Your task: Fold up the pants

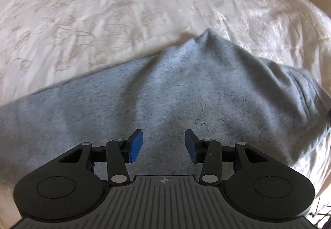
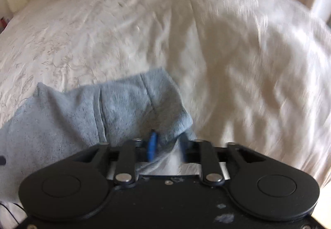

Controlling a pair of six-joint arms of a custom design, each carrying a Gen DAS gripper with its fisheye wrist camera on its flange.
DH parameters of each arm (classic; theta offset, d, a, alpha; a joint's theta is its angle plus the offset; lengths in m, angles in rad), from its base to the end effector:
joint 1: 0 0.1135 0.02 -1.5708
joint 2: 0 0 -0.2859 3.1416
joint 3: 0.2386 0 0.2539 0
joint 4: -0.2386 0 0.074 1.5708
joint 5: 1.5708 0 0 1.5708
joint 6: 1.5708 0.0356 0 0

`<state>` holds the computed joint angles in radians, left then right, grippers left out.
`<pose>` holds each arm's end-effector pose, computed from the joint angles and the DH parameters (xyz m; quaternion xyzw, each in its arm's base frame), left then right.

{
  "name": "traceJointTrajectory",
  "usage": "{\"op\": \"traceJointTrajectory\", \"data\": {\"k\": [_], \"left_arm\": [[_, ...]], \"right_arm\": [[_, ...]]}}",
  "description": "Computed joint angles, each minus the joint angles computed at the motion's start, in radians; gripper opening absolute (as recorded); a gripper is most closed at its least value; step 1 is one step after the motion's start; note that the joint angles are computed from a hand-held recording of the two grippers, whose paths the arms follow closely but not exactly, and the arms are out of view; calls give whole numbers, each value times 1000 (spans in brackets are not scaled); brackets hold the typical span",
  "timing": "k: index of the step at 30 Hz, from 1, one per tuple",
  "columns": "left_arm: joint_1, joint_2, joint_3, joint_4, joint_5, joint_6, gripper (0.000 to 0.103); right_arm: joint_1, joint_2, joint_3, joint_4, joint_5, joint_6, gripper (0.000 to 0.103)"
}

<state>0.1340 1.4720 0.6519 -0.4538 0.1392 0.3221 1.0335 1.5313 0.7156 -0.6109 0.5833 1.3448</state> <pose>0.2345 0.0266 0.1541 0.1029 0.9813 -0.0336 0.1593 0.1378 0.1930 0.1580 0.1686 0.9405 -0.0428 0.2919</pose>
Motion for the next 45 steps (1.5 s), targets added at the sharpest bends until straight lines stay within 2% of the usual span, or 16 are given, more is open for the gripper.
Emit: {"op": "traceJointTrajectory", "data": {"k": [3,5,6,9,11,12,13,15,19,23,24,27,33,37,40,45], "left_arm": [[-17,60,-22,30,-49,13,43],[-2,96,-42,36,-61,39,43],[14,106,-54,37,-62,59,43],[53,89,-78,25,-44,111,44],[95,64,-74,-2,-5,132,43],[118,53,-69,-13,16,137,43],[140,45,-65,-17,33,137,43],[167,41,-57,-8,43,130,43],[192,92,-21,36,37,102,43],[200,155,24,99,-2,77,43],[205,184,42,112,-23,73,44],[213,271,96,135,-102,55,44],[203,237,138,127,-43,37,44],[141,323,187,152,-46,19,44],[127,410,223,221,-80,8,45],[168,399,287,188,-51,1,45]], "right_arm": [[-33,-13,38,-28,68,-104,61],[-80,2,66,16,85,-246,60],[-85,-12,84,32,82,-324,58],[-120,44,118,222,-12,-568,51],[-136,108,157,316,-105,-666,37],[-138,148,182,356,-153,-706,21],[-142,194,219,390,-210,-751,11],[-139,282,288,444,-296,-831,10],[-133,468,448,430,-364,-963,10],[-184,605,558,342,-275,-976,10],[-203,629,578,316,-254,-964,5],[-243,646,588,281,-232,-929,7],[-238,534,475,370,-226,-897,10],[-192,480,441,396,-237,-849,10],[-148,470,462,390,-267,-817,10],[-88,482,503,389,-293,-799,10]]}}
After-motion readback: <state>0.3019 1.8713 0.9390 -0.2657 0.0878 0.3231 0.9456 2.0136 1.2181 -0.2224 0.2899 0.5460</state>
